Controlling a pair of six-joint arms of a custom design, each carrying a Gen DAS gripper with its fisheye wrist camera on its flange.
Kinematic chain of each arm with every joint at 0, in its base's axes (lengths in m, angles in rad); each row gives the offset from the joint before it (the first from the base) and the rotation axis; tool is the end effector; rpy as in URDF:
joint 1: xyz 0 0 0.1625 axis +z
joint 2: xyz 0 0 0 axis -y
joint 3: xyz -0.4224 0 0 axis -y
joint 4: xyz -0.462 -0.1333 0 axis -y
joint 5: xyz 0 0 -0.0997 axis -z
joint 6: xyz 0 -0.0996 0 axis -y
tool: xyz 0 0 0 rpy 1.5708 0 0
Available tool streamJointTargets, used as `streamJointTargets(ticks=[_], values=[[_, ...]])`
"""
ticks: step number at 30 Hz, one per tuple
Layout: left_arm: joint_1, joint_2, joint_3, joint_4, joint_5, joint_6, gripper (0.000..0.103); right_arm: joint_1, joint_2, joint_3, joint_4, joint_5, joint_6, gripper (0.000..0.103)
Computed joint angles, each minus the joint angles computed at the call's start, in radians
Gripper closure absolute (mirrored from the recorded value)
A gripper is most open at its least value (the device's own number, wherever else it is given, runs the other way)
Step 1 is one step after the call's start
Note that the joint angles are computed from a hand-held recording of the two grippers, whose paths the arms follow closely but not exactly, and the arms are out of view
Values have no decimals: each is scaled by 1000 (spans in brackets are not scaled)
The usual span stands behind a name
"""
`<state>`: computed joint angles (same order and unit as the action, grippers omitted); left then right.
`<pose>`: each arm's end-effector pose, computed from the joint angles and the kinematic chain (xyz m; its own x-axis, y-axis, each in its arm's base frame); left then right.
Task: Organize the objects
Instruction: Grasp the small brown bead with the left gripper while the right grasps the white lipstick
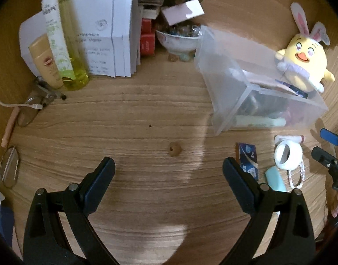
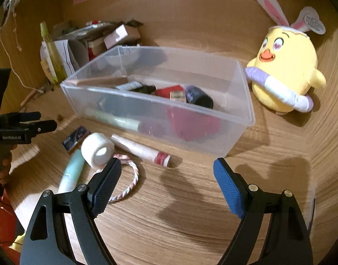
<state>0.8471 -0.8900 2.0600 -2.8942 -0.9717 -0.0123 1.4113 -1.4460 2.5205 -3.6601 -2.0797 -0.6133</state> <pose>-0.2270 -0.5430 -0.0007 -0.6839 0.4731 -0.5554 0.6460 0.7464 -0.1596 0.0203 -0.4075 0.2141 -0.6996 0.1476 0.6992 -0.3899 0.7411 -0.5466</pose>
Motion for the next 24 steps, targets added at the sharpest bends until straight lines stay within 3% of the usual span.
streamJointTargets(ticks=[3, 5, 7, 14, 15, 20, 24], values=[[1, 1, -1, -18, -12, 7, 4, -2, 20, -14, 4, -13, 5, 20], [-1, 5, 1, -41, -5, 20, 11, -2, 31, -21, 7, -16, 3, 20], [-1, 11, -7, -36, -2, 30, 28, 2, 57, -35, -8, -30, -4, 20], [2, 33, -14, -57, 6, 55, 56, -4, 74, -58, 10, -6, 15, 23], [3, 33, -14, -57, 3, 57, 68, 0, 80, -63, 12, -10, 7, 26], [6, 41, -17, -75, -2, 75, 73, 5, 83, -69, 44, 4, -19, 41], [6, 46, -19, -81, -12, 87, 87, -3, 67, -75, 87, 34, -6, 56]])
